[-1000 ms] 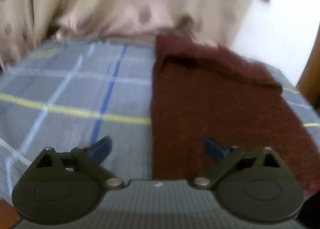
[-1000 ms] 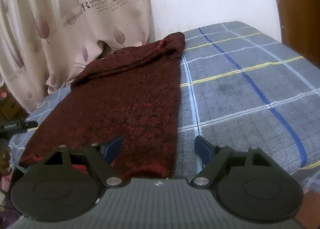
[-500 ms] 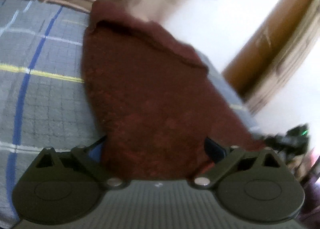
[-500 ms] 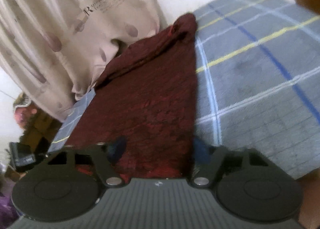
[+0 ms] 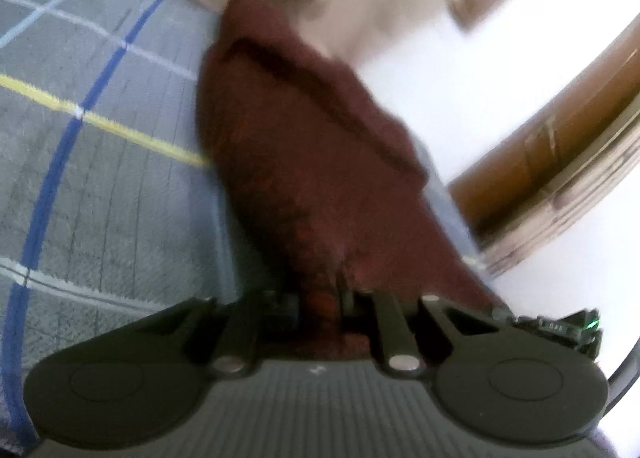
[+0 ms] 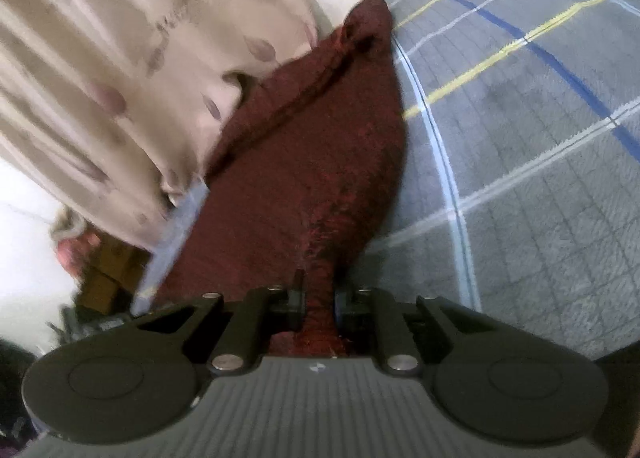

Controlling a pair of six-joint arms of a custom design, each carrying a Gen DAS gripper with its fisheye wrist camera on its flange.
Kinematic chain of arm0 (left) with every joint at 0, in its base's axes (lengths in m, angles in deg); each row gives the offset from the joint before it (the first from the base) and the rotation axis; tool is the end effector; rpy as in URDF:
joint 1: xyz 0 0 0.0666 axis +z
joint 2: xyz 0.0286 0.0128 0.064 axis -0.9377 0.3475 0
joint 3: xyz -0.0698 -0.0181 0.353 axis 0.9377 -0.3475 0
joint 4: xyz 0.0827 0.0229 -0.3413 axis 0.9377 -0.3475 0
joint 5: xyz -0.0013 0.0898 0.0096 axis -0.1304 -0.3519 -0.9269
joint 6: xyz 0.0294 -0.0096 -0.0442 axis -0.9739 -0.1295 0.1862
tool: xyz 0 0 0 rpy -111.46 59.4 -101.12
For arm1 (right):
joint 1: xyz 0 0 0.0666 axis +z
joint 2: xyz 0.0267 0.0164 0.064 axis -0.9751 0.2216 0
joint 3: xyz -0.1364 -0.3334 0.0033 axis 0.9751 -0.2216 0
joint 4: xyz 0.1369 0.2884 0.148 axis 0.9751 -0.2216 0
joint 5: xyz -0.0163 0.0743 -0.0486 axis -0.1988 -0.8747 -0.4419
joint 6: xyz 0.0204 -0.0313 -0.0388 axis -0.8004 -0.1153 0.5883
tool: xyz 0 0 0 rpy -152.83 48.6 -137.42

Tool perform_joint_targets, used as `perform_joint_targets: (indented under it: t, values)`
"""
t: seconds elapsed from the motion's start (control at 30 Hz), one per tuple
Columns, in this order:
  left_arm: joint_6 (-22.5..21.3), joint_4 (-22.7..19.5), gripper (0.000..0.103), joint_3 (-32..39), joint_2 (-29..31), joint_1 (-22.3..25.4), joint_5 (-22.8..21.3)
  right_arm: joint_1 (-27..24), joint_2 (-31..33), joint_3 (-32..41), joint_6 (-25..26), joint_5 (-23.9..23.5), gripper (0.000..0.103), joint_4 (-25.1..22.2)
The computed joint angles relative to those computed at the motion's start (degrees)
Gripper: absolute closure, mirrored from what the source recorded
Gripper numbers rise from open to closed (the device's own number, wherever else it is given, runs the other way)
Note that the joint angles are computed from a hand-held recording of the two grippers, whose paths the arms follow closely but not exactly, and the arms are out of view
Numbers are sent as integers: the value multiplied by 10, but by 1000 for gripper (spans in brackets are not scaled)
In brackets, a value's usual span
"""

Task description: Fold small clothes

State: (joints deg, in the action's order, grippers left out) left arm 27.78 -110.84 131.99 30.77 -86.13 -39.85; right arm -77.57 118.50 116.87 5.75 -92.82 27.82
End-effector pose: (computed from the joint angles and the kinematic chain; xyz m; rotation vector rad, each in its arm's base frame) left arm 0.5559 -0.1776 0.5141 -0.1807 2.2213 -0.9151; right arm 0.5890 0.0203 0.5194 0.1401 2.2331 1.1235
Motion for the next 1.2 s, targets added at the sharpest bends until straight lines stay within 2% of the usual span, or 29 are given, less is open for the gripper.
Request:
perform_joint_targets:
  t: [0.07,0.17,0.33,0.5,0.67,0.83,0.9,0.97,1.03,1.07,1.1,1.17,1.2]
  values:
    - [4,12,89,-6,-11,-1,-9,-3,-15,-23,-37,-16,87,49]
    - [-5,17,89,-14,-26,-5,-25,-4,-36,-52,-68,-25,87,101]
    - [-9,11,91,-51,-52,-11,-42,1,-70,-111,-82,-19,88,138]
    - [12,32,93,-94,-79,-8,-47,3,-96,-164,-109,2,89,180]
    - [21,58,93,-141,-114,-12,-45,6,-118,-191,-116,-7,89,202]
    - [16,56,93,-165,-135,-15,-46,1,-149,-229,-139,-21,90,229]
    - [-5,26,92,-143,-123,-15,-58,-3,-155,-236,-138,-21,90,229]
    - [-5,6,90,-126,-111,-11,-57,-5,-148,-223,-110,-8,90,197]
    - [-7,-19,83,-104,-96,-10,-67,-9,-140,-222,-123,-28,90,197]
    - [-11,-27,69,-98,-92,-10,-69,-7,-134,-209,-104,-18,90,174]
    - [-12,-32,49,-91,-86,-11,-70,-6,-131,-204,-91,-14,90,160]
    - [-18,-25,19,-90,-82,-14,-71,-7,-129,-210,-99,-22,89,167]
    - [-24,-22,18,-90,-80,-16,-77,-6,-130,-213,-103,-17,89,167]
